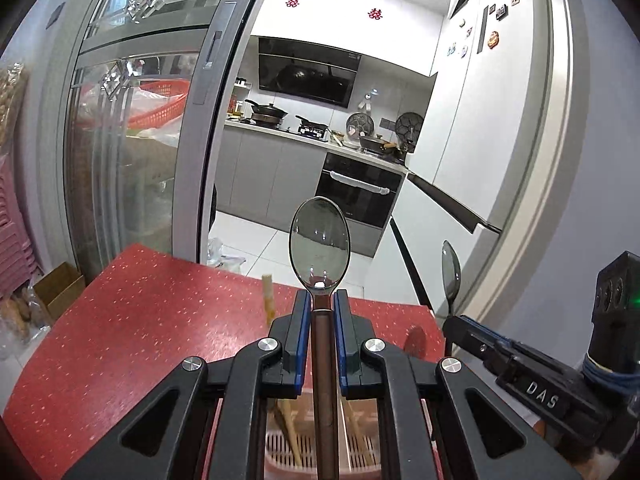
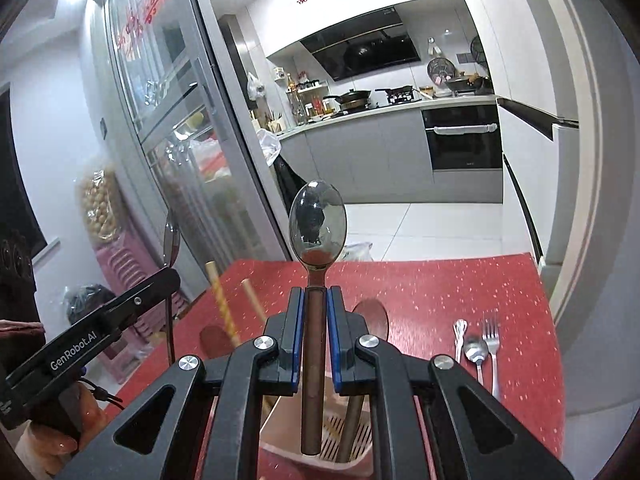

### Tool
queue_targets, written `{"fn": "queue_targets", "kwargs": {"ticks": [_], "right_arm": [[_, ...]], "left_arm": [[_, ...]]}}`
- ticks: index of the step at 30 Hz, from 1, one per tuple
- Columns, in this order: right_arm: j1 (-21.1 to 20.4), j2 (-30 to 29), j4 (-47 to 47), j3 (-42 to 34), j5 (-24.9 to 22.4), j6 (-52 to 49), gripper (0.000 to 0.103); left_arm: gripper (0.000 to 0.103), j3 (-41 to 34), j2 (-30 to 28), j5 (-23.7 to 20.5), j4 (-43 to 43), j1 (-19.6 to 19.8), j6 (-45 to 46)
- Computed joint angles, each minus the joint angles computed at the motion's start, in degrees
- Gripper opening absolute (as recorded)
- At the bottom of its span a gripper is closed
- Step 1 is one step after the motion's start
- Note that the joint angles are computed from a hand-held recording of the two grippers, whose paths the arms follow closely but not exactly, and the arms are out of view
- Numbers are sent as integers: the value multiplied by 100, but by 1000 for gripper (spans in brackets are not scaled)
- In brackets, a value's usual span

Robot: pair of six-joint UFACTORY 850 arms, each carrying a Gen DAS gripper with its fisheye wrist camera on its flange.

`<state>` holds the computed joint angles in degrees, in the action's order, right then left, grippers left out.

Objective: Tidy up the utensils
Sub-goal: 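Lower both spoons handle-first into the beige holder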

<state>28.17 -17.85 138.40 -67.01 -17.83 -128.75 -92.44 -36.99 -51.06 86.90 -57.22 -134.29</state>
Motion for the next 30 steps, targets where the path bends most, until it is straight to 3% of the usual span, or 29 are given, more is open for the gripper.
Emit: {"fn": "queue_targets", "kwargs": {"ticks": [14,24,30], "right_arm": [[121,-445,1824,169,-637,-2469,12],[239,-443,2313,400,-734,-3172,12],[212,-396,2246,506,-645,-3091,12]], "left_arm": [[36,-325,-652,-568,194,-28,87],[36,-538,-916,-795,-276,-166,865],[36,-525,-892,-791,-554,-172,1091]]}}
